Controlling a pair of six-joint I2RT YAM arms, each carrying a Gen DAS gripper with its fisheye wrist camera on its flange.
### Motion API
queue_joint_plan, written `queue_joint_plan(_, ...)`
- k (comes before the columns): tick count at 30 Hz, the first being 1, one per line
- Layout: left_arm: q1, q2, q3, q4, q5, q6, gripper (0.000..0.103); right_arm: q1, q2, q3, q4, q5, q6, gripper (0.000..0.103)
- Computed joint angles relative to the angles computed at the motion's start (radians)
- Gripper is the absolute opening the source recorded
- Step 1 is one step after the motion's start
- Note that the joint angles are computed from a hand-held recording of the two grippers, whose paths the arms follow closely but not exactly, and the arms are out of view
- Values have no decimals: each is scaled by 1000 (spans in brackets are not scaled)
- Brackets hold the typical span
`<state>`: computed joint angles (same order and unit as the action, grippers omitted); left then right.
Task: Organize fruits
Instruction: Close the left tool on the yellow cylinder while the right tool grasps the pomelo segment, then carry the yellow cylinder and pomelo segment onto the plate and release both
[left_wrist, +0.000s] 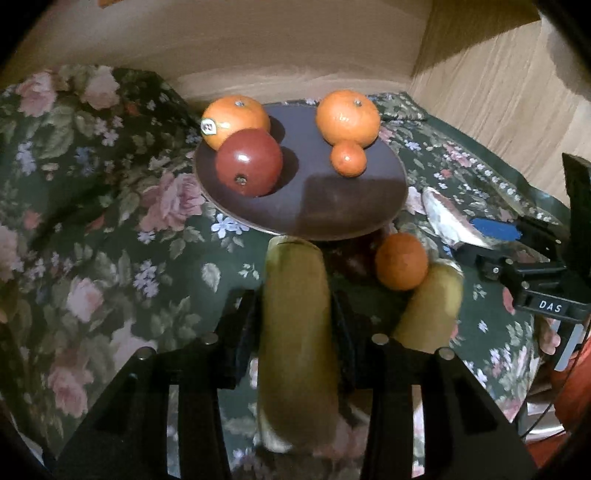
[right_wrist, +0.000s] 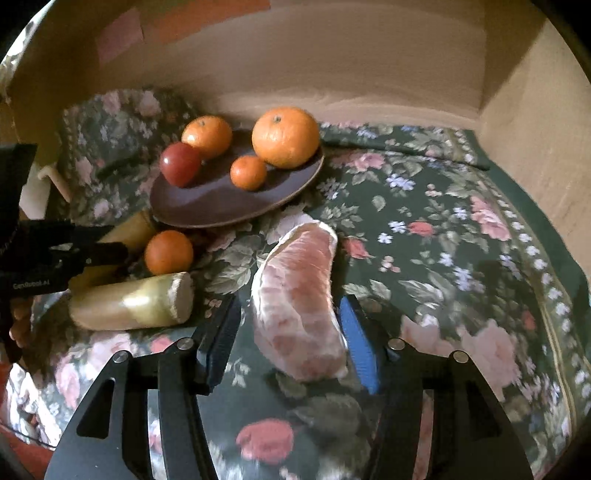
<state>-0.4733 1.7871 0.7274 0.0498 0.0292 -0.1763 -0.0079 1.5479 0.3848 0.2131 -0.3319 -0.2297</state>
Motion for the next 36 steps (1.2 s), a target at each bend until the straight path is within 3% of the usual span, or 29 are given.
queue_joint_plan(7, 17, 38, 17, 32, 35, -6, 38, 57, 60, 28, 40, 73, -25, 53)
queue_joint_plan(9, 24, 28, 13, 29, 45, -9, 38, 53, 61, 29, 45, 73, -28, 44)
queue_joint_plan(14, 22, -51, -44, 43, 22, -5, 38, 41, 46, 34, 27, 53, -16, 43)
queue_joint_plan(25, -8, -263, -101, 28, -12, 5, 38, 10, -163, -9, -9, 19, 15, 43)
queue_joint_plan(36, -26, -211, 13, 19, -21, 26, 37, -9, -258, 9, -18, -17, 42, 43)
